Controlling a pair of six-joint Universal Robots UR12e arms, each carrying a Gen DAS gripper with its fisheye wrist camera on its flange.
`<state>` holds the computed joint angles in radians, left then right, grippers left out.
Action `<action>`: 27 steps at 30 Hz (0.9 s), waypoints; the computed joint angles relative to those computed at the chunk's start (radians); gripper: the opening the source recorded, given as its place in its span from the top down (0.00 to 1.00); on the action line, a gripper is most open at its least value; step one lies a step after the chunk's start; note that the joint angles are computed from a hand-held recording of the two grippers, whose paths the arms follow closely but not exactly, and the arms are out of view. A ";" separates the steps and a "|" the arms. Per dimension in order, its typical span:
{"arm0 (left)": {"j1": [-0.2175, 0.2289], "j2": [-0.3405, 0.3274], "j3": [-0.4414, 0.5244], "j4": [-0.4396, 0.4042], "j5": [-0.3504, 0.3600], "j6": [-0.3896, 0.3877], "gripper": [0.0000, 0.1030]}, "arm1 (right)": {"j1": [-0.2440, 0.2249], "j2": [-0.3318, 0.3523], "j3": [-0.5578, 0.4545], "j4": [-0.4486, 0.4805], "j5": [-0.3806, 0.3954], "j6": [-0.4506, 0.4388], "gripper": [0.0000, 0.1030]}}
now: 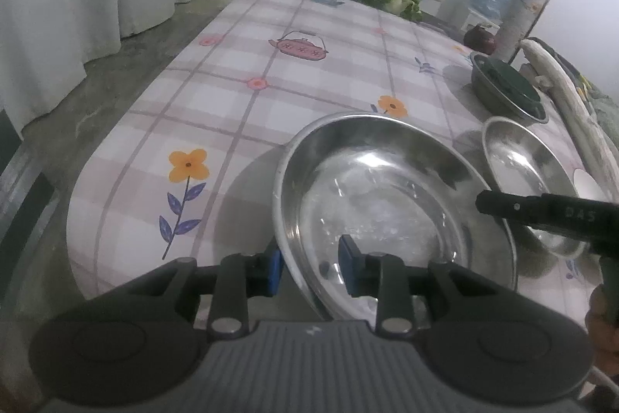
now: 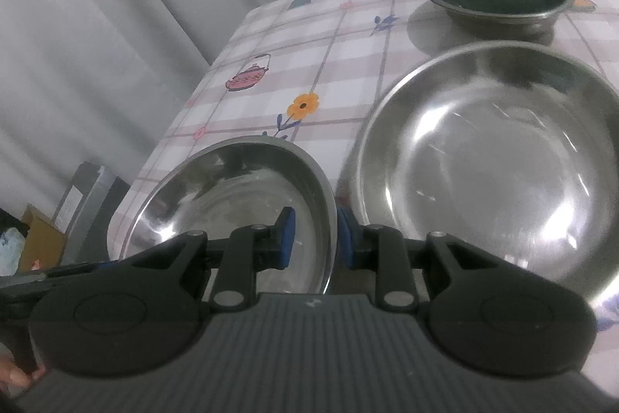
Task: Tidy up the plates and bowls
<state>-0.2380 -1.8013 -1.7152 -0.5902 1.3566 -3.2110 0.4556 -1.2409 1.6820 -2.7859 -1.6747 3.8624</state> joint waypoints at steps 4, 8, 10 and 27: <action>0.001 0.000 -0.001 -0.014 0.006 -0.003 0.71 | 0.002 -0.003 0.005 -0.003 -0.001 -0.001 0.77; -0.004 -0.005 0.004 -0.011 0.026 0.011 0.72 | 0.005 0.002 0.000 0.005 -0.003 -0.007 0.77; -0.014 -0.009 0.007 -0.003 0.060 0.025 0.72 | 0.006 0.005 -0.001 0.010 -0.003 -0.007 0.78; -0.029 -0.006 0.007 0.017 0.129 0.037 0.75 | 0.022 0.005 -0.009 0.029 -0.039 -0.043 0.81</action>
